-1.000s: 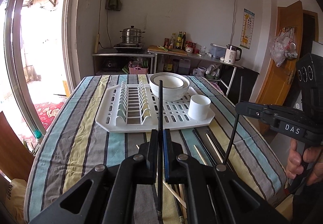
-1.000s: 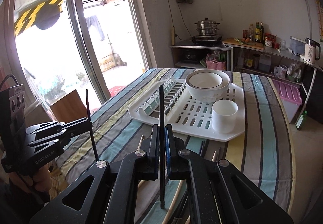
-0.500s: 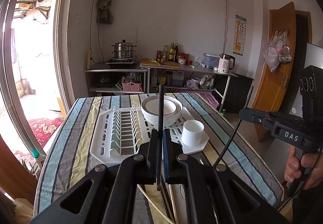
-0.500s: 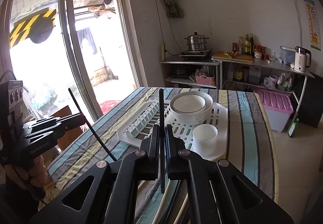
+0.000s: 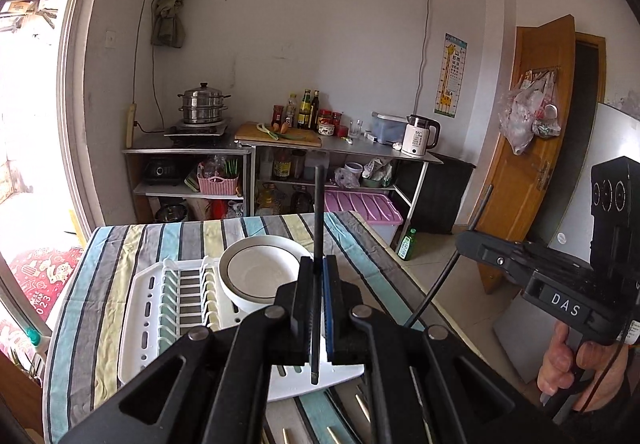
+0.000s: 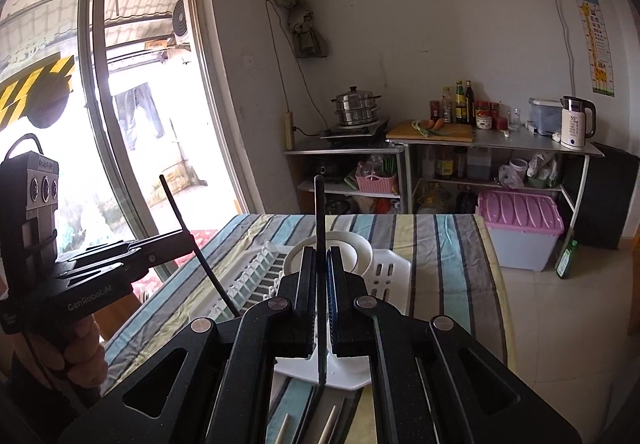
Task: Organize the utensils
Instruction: 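Lift both black chopsticks upright and carry them over the white cup, then lower both black chopsticks into the white cup and open both tools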
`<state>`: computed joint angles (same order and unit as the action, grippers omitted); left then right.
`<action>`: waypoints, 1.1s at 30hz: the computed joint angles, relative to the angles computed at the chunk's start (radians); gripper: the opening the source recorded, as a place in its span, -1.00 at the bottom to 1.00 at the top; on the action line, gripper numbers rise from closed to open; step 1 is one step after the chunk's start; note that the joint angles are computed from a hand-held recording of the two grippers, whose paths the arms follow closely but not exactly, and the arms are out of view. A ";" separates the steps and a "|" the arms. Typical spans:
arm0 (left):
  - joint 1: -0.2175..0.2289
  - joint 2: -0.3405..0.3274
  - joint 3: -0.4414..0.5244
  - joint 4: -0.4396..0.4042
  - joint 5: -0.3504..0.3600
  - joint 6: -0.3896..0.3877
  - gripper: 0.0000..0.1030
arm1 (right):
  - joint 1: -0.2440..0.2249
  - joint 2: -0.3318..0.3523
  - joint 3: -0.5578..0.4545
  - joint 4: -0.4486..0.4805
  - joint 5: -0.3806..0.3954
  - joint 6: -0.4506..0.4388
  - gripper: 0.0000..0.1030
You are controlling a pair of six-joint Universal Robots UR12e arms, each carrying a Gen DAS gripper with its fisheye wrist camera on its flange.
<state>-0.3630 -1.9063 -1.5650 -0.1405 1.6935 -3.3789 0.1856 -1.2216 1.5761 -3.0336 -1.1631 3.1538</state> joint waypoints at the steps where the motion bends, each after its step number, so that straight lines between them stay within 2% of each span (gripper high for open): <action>1: 0.002 -0.009 0.015 -0.002 -0.004 -0.004 -0.91 | -0.001 0.007 -0.011 -0.003 -0.001 0.005 -0.91; 6: 0.010 -0.055 0.086 -0.025 -0.034 -0.021 -0.91 | -0.006 0.039 -0.052 -0.010 -0.009 0.028 -0.91; 13: 0.018 -0.106 0.144 -0.074 -0.074 -0.051 -0.91 | -0.007 0.087 -0.094 0.027 -0.016 0.042 -0.91; 24: 0.044 -0.149 0.161 -0.154 -0.142 -0.140 -0.91 | -0.009 0.136 -0.126 0.115 0.000 0.068 -0.91; 33: 0.055 -0.143 0.135 -0.161 -0.119 -0.173 -0.90 | -0.026 0.131 -0.114 0.128 -0.028 0.105 -0.88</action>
<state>-0.3078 -2.0494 -1.4298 -0.3014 1.5748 -3.5521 0.1600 -1.0904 1.4617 -2.9052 -1.1909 3.2586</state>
